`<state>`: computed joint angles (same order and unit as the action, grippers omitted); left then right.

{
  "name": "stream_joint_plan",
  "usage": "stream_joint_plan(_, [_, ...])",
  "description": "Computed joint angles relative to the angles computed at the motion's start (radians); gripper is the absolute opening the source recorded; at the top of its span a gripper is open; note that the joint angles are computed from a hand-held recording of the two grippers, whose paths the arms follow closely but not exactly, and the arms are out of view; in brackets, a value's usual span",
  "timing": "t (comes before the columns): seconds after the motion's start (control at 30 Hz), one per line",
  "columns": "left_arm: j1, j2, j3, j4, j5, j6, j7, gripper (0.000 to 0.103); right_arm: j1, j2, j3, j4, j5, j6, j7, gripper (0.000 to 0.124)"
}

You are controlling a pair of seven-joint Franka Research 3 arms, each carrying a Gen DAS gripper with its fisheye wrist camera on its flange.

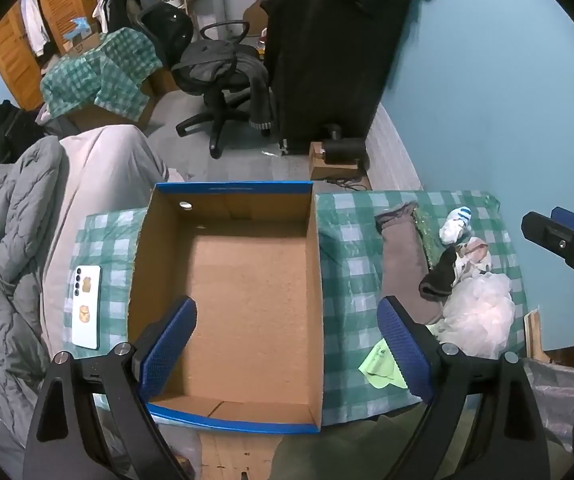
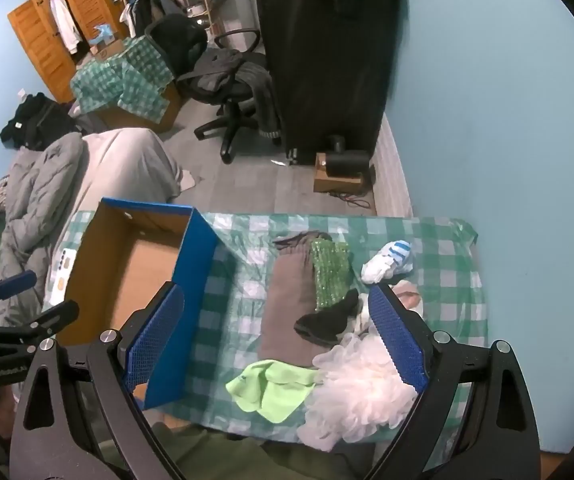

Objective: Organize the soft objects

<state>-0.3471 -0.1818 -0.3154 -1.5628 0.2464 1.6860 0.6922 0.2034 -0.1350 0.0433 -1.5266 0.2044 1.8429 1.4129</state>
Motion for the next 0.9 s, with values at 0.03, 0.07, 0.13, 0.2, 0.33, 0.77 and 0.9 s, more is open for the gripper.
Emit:
stream_joint_plan(0.03, [0.000, 0.003, 0.000, 0.002, -0.003, 0.000, -0.001, 0.093, 0.000, 0.000, 0.000, 0.001, -0.001, -0.001, -0.002, 0.092])
stream_joint_plan(0.07, [0.000, 0.004, 0.001, 0.004, -0.005, -0.001, -0.001, 0.093, 0.000, 0.000, 0.000, 0.001, -0.001, -0.002, -0.003, 0.092])
stream_joint_plan(0.13, [-0.002, 0.011, 0.000, 0.012, -0.006, 0.000, -0.004, 0.093, 0.000, 0.001, -0.001, 0.002, -0.001, -0.002, -0.003, 0.092])
stream_joint_plan(0.2, [-0.002, 0.010, 0.001, 0.009, -0.010, 0.002, -0.002, 0.093, -0.001, 0.004, -0.002, 0.004, 0.001, -0.001, -0.008, 0.092])
stream_joint_plan(0.33, [-0.004, 0.017, -0.001, 0.018, -0.005, 0.000, -0.007, 0.093, -0.003, 0.013, -0.005, 0.017, 0.007, -0.010, -0.011, 0.092])
stream_joint_plan(0.77, [-0.008, 0.012, 0.001, 0.011, -0.012, 0.000, -0.018, 0.093, -0.003, 0.016, -0.004, 0.021, 0.007, -0.016, -0.013, 0.092])
stream_joint_plan(0.9, [-0.007, 0.010, 0.001, 0.007, -0.021, 0.006, -0.022, 0.093, -0.004, 0.016, -0.005, 0.020, 0.009, -0.013, -0.012, 0.092])
